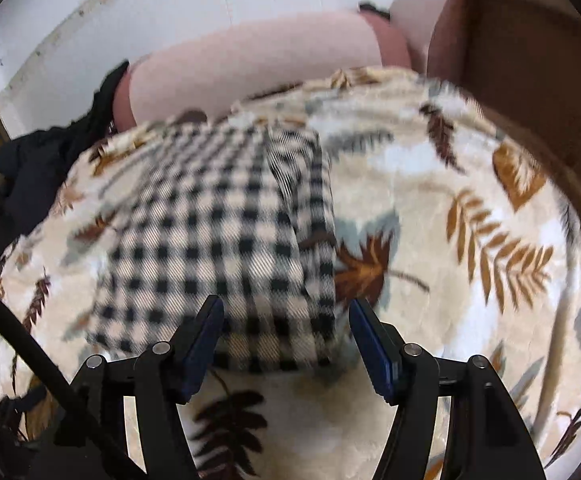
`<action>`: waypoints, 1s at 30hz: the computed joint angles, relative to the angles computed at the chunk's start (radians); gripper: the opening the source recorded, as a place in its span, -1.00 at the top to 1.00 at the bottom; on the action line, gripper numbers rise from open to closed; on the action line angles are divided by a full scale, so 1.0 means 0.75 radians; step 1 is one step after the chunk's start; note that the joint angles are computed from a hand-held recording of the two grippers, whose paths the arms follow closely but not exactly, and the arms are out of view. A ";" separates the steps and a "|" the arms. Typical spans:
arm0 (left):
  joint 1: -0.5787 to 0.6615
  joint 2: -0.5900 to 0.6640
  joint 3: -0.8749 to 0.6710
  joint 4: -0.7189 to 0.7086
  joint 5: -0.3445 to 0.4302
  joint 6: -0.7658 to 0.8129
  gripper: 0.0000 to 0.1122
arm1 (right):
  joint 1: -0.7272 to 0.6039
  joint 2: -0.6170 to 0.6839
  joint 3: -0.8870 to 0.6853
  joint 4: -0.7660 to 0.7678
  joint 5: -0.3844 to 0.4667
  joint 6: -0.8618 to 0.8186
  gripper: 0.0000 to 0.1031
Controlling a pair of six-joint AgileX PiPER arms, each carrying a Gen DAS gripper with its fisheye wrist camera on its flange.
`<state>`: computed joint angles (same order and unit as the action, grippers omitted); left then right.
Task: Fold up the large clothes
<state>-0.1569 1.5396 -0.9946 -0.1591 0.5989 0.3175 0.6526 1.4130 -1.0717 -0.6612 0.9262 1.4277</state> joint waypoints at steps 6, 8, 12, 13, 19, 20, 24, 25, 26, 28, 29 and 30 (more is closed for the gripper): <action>0.020 0.013 0.021 -0.109 -0.043 0.095 -0.72 | 0.041 0.154 -0.136 0.044 0.025 -0.080 -0.35; 0.010 0.012 0.025 -0.098 -0.050 0.078 -0.73 | 0.086 0.204 -0.165 0.060 0.065 -0.081 -0.35; 0.001 0.012 0.025 -0.081 -0.052 0.057 -0.73 | 0.172 0.221 -0.115 0.094 0.095 0.013 -0.35; 0.001 0.013 0.024 -0.082 -0.051 0.058 -0.73 | 0.198 0.216 -0.093 0.113 0.093 0.046 -0.35; -0.010 0.009 0.020 -0.053 -0.038 0.008 -0.73 | 0.277 0.240 -0.078 0.102 0.128 0.088 -0.35; -0.007 0.008 0.021 -0.057 -0.037 0.016 -0.73 | 0.289 0.254 -0.094 0.084 0.150 0.088 -0.35; -0.005 -0.012 0.033 -0.066 -0.037 0.016 -0.73 | 0.319 0.288 -0.146 0.029 0.206 0.082 -0.35; -0.005 -0.020 0.038 -0.076 -0.038 0.020 -0.73 | 0.326 0.301 -0.165 0.020 0.222 0.079 -0.35; -0.002 -0.027 0.041 -0.094 -0.037 0.034 -0.73 | 0.344 0.316 -0.181 0.000 0.248 0.080 -0.35; -0.010 -0.048 0.054 -0.096 -0.045 0.026 -0.73 | 0.367 0.342 -0.211 -0.027 0.290 0.077 -0.35; -0.018 -0.063 0.064 -0.084 -0.057 0.013 -0.73 | 0.371 0.348 -0.216 -0.036 0.300 0.071 -0.35; -0.021 -0.073 0.069 -0.077 -0.067 0.009 -0.73 | 0.379 0.357 -0.224 -0.045 0.314 0.067 -0.35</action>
